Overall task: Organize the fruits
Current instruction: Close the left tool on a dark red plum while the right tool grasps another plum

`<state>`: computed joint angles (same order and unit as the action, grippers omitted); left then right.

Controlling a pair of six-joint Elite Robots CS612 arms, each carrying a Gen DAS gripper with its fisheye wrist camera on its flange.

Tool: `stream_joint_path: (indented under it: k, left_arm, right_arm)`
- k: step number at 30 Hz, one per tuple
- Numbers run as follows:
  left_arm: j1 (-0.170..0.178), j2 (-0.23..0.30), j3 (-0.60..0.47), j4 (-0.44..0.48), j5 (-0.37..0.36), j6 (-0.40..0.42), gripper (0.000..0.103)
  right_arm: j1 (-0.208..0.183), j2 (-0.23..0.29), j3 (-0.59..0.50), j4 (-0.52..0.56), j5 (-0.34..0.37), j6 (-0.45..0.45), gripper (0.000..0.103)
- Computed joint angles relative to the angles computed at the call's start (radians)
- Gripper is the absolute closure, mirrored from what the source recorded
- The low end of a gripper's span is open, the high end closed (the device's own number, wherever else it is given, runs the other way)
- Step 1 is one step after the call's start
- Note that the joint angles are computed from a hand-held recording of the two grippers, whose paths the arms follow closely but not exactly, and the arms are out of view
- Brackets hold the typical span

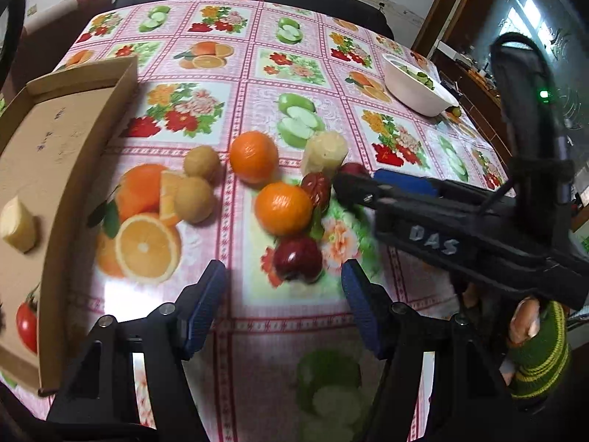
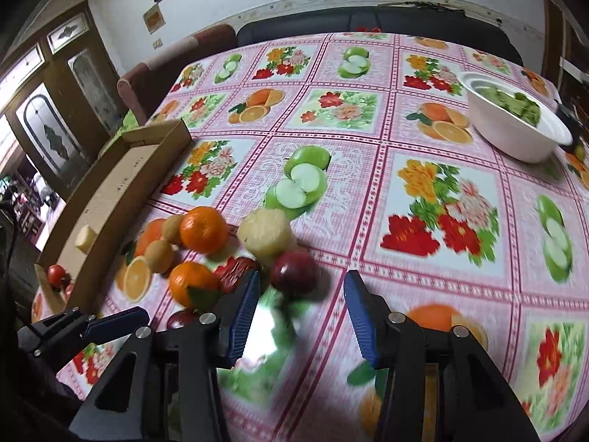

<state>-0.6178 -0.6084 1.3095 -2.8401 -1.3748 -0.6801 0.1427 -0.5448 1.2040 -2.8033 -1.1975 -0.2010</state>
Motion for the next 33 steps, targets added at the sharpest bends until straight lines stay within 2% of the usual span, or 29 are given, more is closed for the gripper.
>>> stream_joint_path:
  k: [1, 2, 4, 6, 7, 10, 13, 20, 23, 33]
  left_arm:
    - [0.0, 0.003, -0.006, 0.003, 0.001, 0.007, 0.039]
    - [0.0, 0.009, -0.016, 0.007, 0.002, 0.018, 0.039]
    - [-0.001, 0.016, -0.027, 0.008, 0.002, 0.037, 0.041]
    - [-0.004, 0.021, -0.033, 0.003, 0.006, 0.061, 0.053]
    - [-0.005, 0.022, -0.034, 0.003, 0.007, 0.068, 0.062]
    - [-0.007, 0.022, -0.031, 0.0, 0.026, 0.077, 0.076]
    - [-0.002, 0.02, -0.024, -0.015, 0.011, 0.071, 0.077]
    - [-0.019, -0.014, 0.015, -0.002, 0.072, 0.076, 0.077]
    - [-0.03, -0.037, 0.041, 0.001, 0.121, 0.069, 0.077]
    - [-0.045, -0.097, 0.121, -0.025, 0.197, 0.028, 0.076]
  right_arm:
    - [0.003, 0.007, -0.015, 0.017, -0.009, -0.008, 0.059]
    - [0.002, 0.012, -0.022, 0.024, -0.003, -0.012, 0.06]
    - [-0.001, 0.015, -0.027, 0.029, 0.03, -0.022, 0.072]
    - [-0.003, 0.012, -0.022, 0.029, 0.035, -0.019, 0.072]
    - [-0.002, 0.009, -0.016, 0.021, 0.028, -0.015, 0.072]
    - [-0.008, -0.003, 0.01, -0.012, 0.031, 0.013, 0.072]
    - [-0.02, -0.02, 0.042, -0.05, 0.049, 0.052, 0.072]
    - [-0.045, -0.065, 0.127, -0.134, 0.086, 0.126, 0.072]
    - [-0.049, -0.08, 0.156, -0.152, 0.093, 0.139, 0.072]
    - [-0.045, -0.116, 0.223, -0.191, 0.113, 0.141, 0.072]
